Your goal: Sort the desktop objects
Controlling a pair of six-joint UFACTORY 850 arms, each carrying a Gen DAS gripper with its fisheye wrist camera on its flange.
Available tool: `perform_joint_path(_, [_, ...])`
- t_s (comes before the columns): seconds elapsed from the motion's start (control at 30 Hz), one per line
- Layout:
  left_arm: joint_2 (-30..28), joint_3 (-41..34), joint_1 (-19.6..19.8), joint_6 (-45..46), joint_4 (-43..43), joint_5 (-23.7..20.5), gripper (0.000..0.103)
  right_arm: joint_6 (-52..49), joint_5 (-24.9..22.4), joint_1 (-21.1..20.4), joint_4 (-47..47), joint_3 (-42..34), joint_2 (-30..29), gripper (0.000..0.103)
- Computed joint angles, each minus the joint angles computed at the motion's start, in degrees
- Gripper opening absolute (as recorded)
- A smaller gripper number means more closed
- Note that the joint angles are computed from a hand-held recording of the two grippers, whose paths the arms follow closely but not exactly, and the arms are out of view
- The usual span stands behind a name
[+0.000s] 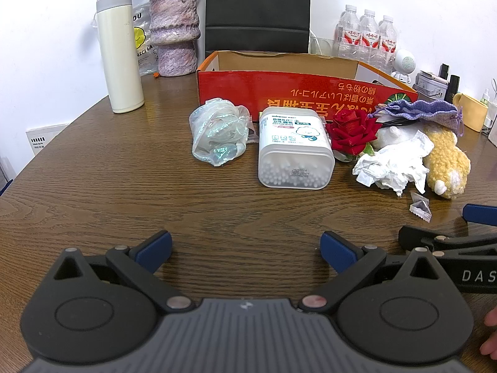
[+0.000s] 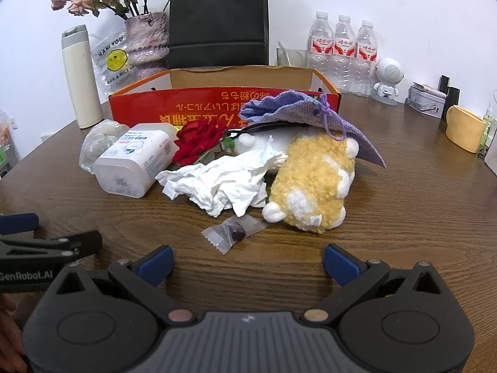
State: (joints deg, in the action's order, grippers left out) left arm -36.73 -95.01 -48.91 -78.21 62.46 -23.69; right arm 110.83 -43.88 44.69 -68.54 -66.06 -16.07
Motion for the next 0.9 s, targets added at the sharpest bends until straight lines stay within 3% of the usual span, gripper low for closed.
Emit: perform_joint_path(0.9, [0.02, 0.1, 0.05, -0.01, 0.08, 0.25, 0.103, 1.61, -0.64, 0.28, -1.48, 0.38, -0.32, 0.103])
